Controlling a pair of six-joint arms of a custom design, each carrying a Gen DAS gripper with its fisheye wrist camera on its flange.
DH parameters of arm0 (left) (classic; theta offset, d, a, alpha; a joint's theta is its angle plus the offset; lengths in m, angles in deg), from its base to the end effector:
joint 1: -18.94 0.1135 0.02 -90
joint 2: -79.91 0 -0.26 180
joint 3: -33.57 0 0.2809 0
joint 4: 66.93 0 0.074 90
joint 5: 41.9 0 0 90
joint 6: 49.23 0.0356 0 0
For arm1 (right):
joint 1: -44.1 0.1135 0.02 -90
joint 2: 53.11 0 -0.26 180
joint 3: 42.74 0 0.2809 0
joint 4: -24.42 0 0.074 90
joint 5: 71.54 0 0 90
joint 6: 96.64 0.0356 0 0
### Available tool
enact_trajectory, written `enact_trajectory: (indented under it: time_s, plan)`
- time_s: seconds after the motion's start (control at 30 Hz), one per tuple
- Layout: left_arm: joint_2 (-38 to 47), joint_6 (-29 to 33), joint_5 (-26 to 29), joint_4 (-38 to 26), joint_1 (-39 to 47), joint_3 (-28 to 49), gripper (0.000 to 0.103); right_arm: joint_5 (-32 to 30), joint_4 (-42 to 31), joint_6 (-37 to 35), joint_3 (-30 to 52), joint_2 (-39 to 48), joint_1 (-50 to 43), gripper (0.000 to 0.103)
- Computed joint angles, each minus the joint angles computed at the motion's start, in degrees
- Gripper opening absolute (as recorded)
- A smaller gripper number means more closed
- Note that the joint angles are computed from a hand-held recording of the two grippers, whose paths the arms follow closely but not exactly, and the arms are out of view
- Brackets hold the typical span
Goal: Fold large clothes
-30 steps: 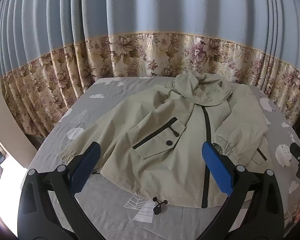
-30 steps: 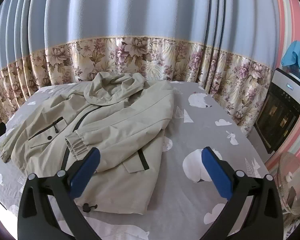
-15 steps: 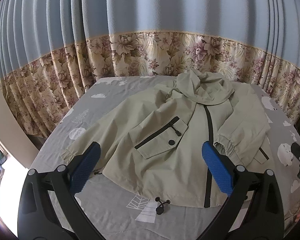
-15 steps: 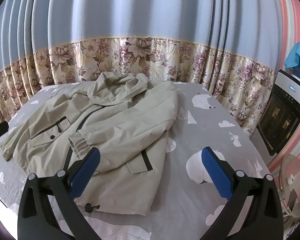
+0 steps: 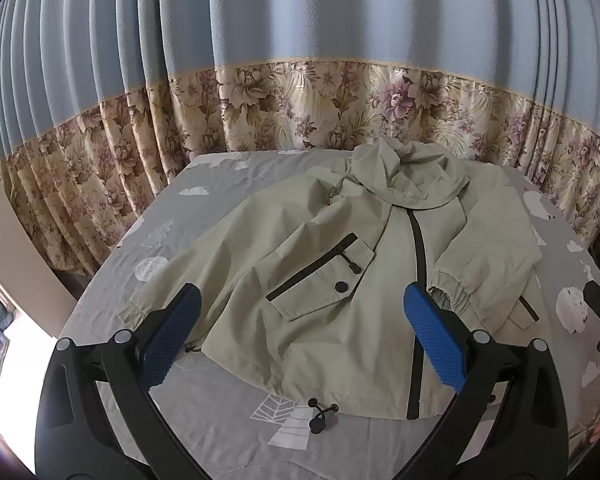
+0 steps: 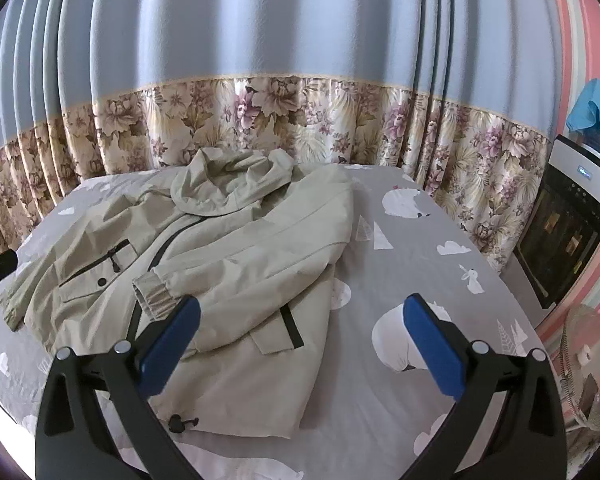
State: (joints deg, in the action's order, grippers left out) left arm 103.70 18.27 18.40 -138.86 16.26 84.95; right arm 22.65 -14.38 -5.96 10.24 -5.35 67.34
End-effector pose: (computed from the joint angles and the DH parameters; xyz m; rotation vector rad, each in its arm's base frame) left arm 0.1068 0.0127 0.2751 -0.6305 2.1592 0.3734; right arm 0.1997 0.0829 0.2710 -0.3808 2.1257 0.1627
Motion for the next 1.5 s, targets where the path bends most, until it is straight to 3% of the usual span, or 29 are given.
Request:
enact_trajectory:
  time_s: [1.07,1.37,1.5]
  plan:
    - [1.1,1.0,0.9,1.22,2.0,0.31,0.1,2.32,0.93,0.19,-0.81,0.37,1.15,0.101]
    - [-0.03,0.0,0.46,0.23,1.59,0.04,0.1,1.42,1.11,-0.87,-1.9,-1.49,0.11,0.101]
    - [-1.94,0.6,2.33,-0.65,2.84,-0.55,0.1,-1.77,0.71,-1.38,-1.73,-1.15,-1.75,0.101]
